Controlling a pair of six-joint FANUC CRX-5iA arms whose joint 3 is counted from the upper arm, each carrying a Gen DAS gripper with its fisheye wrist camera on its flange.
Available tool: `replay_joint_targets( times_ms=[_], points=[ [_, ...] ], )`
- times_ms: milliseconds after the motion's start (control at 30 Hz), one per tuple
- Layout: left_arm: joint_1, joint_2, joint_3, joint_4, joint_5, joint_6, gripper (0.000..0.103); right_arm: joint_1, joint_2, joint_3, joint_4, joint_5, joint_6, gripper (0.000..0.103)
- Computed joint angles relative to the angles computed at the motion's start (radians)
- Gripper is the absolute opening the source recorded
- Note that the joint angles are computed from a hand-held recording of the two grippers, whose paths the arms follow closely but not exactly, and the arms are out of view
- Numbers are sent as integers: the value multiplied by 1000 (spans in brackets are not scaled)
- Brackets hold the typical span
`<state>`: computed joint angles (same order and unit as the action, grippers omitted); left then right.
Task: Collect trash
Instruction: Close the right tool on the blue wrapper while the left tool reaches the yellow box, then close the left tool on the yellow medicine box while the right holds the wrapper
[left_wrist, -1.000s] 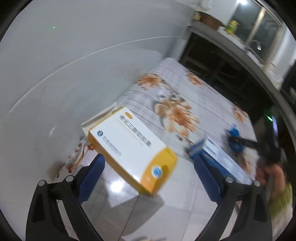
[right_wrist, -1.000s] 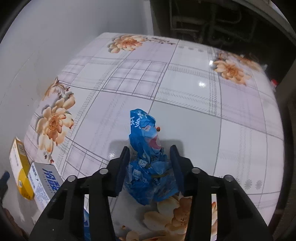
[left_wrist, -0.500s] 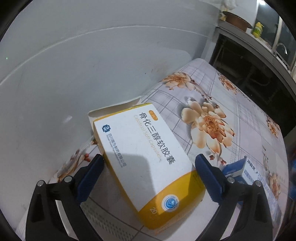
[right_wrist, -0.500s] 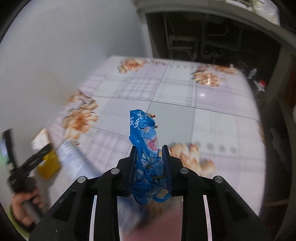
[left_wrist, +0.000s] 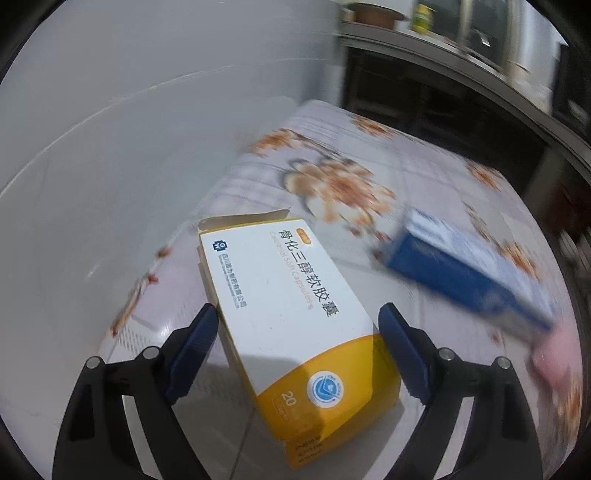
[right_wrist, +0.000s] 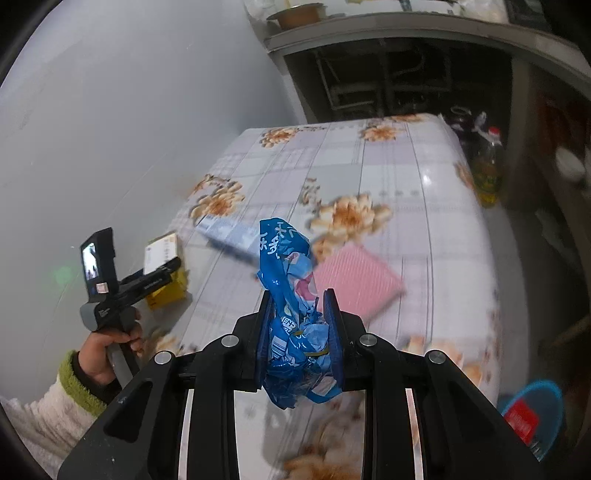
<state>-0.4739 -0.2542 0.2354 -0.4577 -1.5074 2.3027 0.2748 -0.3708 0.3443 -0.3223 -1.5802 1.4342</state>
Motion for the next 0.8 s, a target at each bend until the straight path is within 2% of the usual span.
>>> replay_joint_targets(
  times_ms=[133,200,333,433,567,633,733,800],
  points=[
    [11,-86,-93,144,64,-102,86,28,-85,-85,13,-20,-54,25],
    [-13,-111,-119,195,75,-178,86,27,-112,-120,-5,-43,-75,25],
    [-50,-134,-151,302,87,-320,86,91,-183,-224,18,-77,-173,25],
    [-140,-122,-144,315,89,-373,87,166,-230,-287,86,-81,-272,25],
    [-251,-91,-96,258,81,-385,92,219,-270,-330,136,-64,-379,25],
    [-273,-78,-73,229,80,-367,93,266,-286,-348,180,-47,-431,26],
    [-229,-83,-67,254,92,-326,96,327,-305,-374,236,-25,-492,29],
    [-203,-83,-65,275,77,-301,96,332,-303,-379,244,-19,-498,29]
  ],
)
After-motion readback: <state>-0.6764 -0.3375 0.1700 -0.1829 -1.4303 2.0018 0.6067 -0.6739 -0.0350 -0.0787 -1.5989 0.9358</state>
